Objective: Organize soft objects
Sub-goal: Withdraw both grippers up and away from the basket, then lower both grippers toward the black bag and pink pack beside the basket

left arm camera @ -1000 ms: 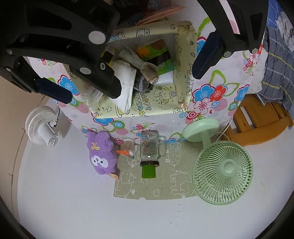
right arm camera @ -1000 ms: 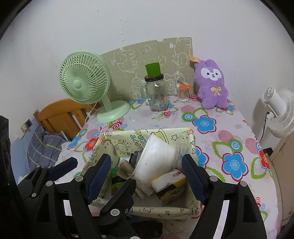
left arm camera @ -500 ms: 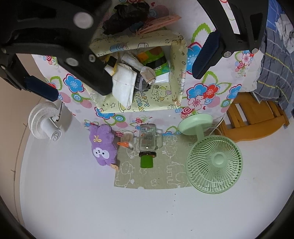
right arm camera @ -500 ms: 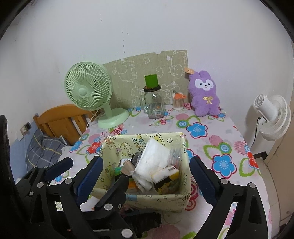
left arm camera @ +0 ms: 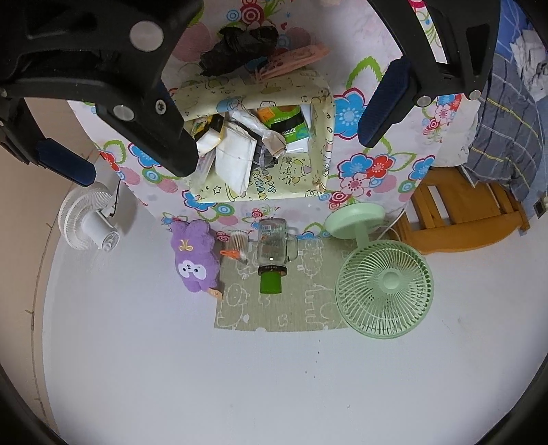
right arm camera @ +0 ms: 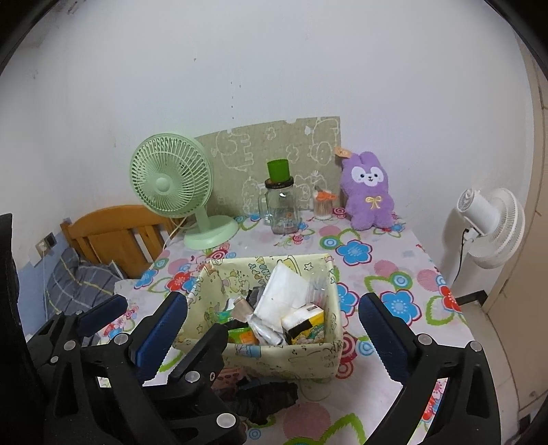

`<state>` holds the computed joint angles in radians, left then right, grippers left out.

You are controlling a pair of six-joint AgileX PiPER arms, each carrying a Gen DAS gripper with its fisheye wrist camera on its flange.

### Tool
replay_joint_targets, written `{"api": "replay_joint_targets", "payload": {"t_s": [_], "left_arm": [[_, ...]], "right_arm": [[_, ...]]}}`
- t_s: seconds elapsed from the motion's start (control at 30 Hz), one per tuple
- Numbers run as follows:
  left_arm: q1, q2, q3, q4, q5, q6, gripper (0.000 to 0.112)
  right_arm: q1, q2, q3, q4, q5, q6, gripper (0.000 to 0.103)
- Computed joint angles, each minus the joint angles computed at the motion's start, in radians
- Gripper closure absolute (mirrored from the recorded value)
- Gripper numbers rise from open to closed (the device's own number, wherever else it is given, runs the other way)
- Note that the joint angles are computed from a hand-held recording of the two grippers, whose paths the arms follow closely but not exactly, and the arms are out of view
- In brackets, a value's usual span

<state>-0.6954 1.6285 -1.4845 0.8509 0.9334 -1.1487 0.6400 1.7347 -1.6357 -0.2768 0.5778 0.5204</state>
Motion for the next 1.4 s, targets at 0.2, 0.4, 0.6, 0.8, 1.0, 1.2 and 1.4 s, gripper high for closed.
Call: {"api": "replay_joint_targets", "payload": {"t_s": [0.2,0.4,0.6,0.8,1.0,1.2,1.4], "left_arm": [[-0.048,-0.035,0.033,0.04,0.027,-0.049,0.01],[-0.104,-0.067,0.067,0.089,0.074,-0.102,0.01],[-0.152,-0.099,0.104,0.117,0.103,-0.15,0.01],[-0.198,-0.129,0.149,0.148,0.122,-0.199,0.01],[-0.237,-0.151,0.2,0.181,0.141,-0.253,0.01],[-0.242,-0.18,0.274,0.19,0.108,-0.305,0.01],[-0.241,-0.18,0.327,0.203,0.099,-0.341,0.01]], "right_arm": [[0.03,-0.06,0.059,-0.09,0.003,0.09,0.001],[0.045,-0.121,0.126,-0.085,-0.01,0.098,0.002],[0.09,-0.178,0.189,-0.203,-0.007,0.199,0.001],[0.126,-0.229,0.251,-0.282,0.0,0.283,0.001],[0.162,-0.261,0.303,-0.364,0.007,0.375,0.002],[0.188,-0.269,0.35,-0.422,-0.003,0.442,0.002],[0.191,-0.26,0.403,-0.457,-0.049,0.503,0.002]]}}
